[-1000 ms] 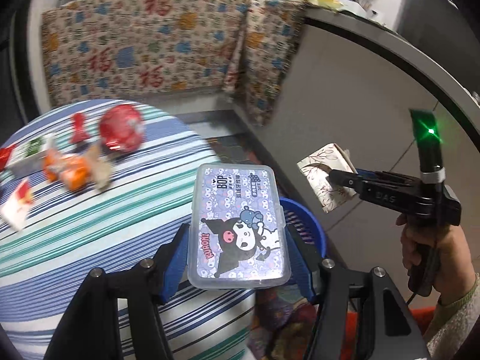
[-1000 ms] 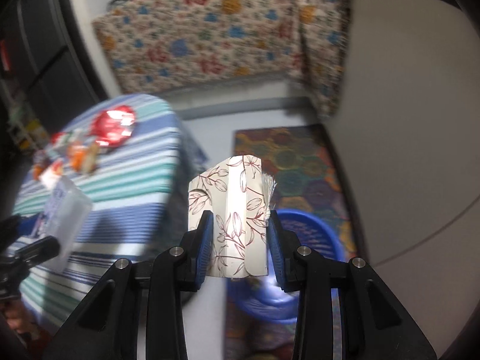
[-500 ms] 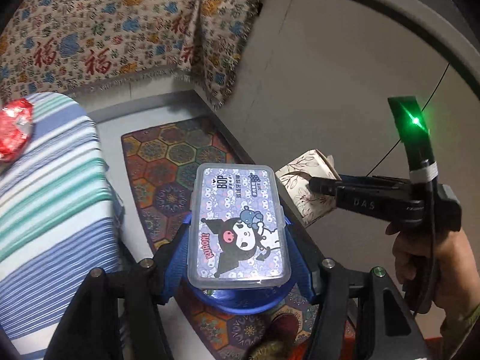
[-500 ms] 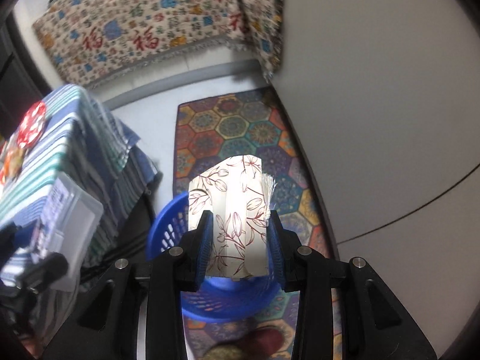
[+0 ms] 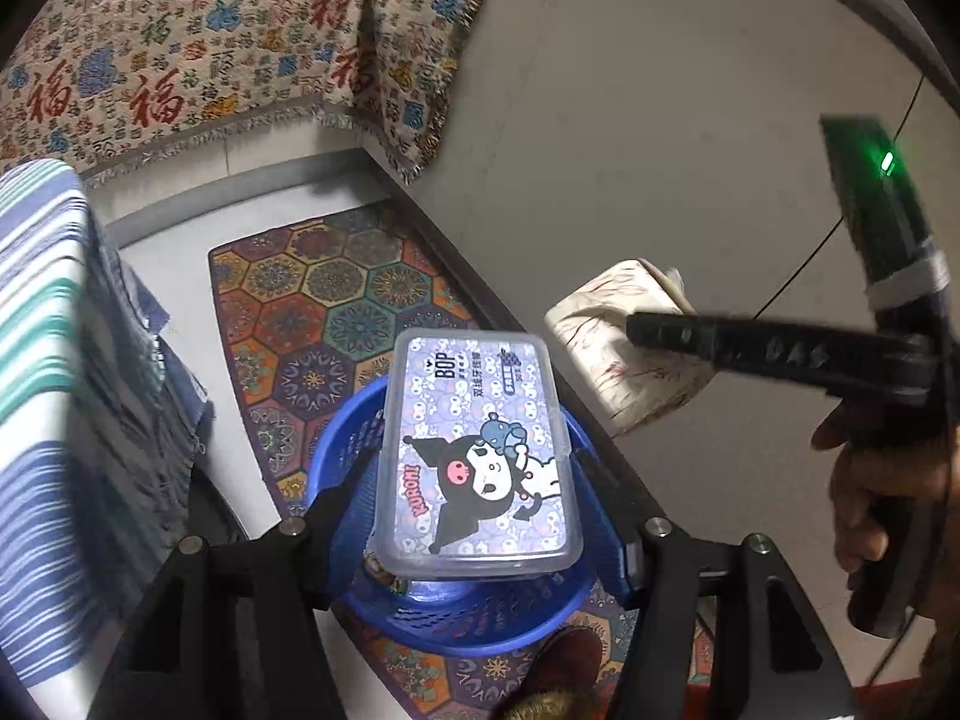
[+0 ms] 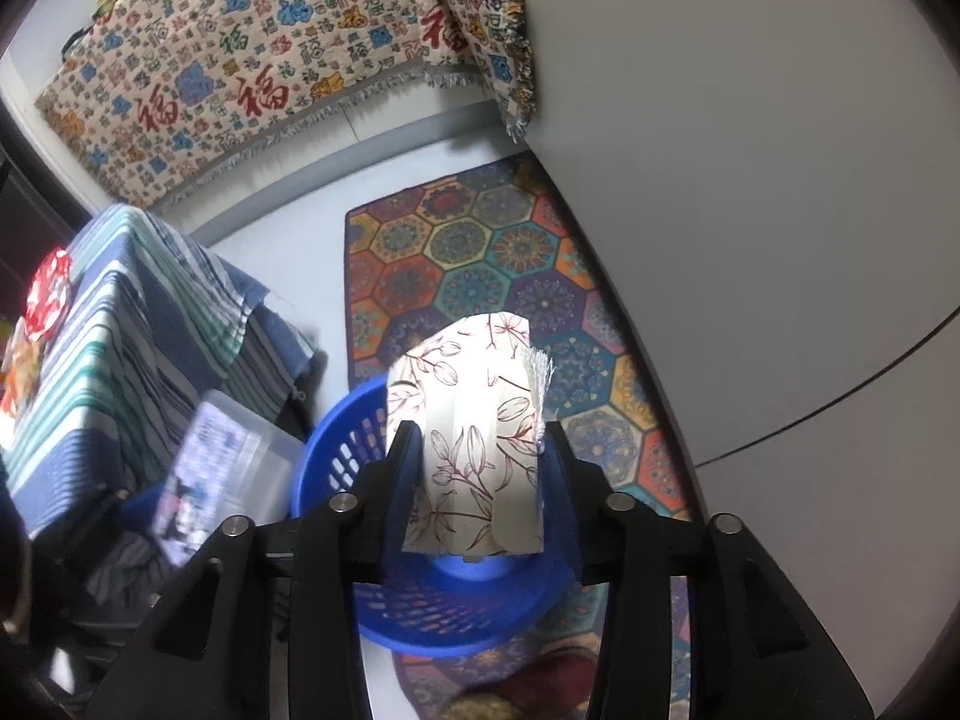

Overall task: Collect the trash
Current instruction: 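Open both tools to release the items and return over the table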

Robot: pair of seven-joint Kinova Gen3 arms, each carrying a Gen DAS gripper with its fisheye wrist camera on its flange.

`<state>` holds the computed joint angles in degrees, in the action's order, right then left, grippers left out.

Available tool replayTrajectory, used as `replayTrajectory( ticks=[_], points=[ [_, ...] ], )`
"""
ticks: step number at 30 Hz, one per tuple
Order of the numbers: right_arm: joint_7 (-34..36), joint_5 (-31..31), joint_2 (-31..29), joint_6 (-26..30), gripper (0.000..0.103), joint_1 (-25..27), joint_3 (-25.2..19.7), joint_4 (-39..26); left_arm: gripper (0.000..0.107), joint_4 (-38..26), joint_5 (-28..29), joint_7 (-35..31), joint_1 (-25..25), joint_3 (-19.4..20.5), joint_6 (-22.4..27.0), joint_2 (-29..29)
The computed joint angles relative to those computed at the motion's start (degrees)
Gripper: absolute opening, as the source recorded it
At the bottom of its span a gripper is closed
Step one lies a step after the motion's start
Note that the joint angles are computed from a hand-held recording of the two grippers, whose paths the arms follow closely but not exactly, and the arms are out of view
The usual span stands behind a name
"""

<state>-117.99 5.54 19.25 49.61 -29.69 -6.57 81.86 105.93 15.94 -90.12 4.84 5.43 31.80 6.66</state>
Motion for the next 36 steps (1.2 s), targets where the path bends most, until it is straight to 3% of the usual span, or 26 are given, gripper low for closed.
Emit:
replayTrajectory(
  ticks=[1,4,6,11,13,17,24,31,36],
  points=[
    [-0.11,-0.18,-0.03,-0.60,0.056,0.08,-0.02,0.18,0.073,0.33,0.88,-1.05,-0.50,0.63,-0.89,0.50],
    [-2.05,1.12,-0.79,-1.72,0.058,-0.65,0.77,0.63,0.076,0.30,1.49,-2.03,-0.25,0.52,-2.01,1.42],
    [-3.69,3.10,-1.53,-2.31,0.061,-1.55,1.30,0.91,0.076,-0.01,-0.94,0.52,0.82,-0.06,-2.21,1.34],
    [-9.96,10.97,-2.96,-2.93,0.082,-5.05,2.55,1.46,0.076,1.27,-6.73,7.06,2.48,-0.98,-2.90,-2.60],
    [-11.86,13.59,-2.84,-2.17,0.086,-6.01,2.62,0.84,0.076,1.09,-9.91,10.32,3.05,-0.97,-1.84,-4.27],
    [-16.48,19.60,-3.19,-1.22,0.090,-8.59,2.96,0.69,0.076,1.43,-10.63,12.00,2.99,-1.38,1.24,-9.85],
    [-21.80,28.99,-4.65,-1.06,0.091,-13.02,1.22,0.33,0.078,2.07,-19.15,19.09,-0.84,0.85,11.15,-22.03],
    [-22.49,31.29,-5.21,-2.47,0.094,-18.67,-2.34,-2.12,0.078,6.94,-21.32,13.17,-7.50,-7.08,21.40,-33.86],
    [-21.54,30.90,-1.87,-3.33,0.096,-25.22,-4.90,-6.56,0.078,10.25,-25.89,7.44,-14.81,-14.14,23.37,-37.62]
  ],
)
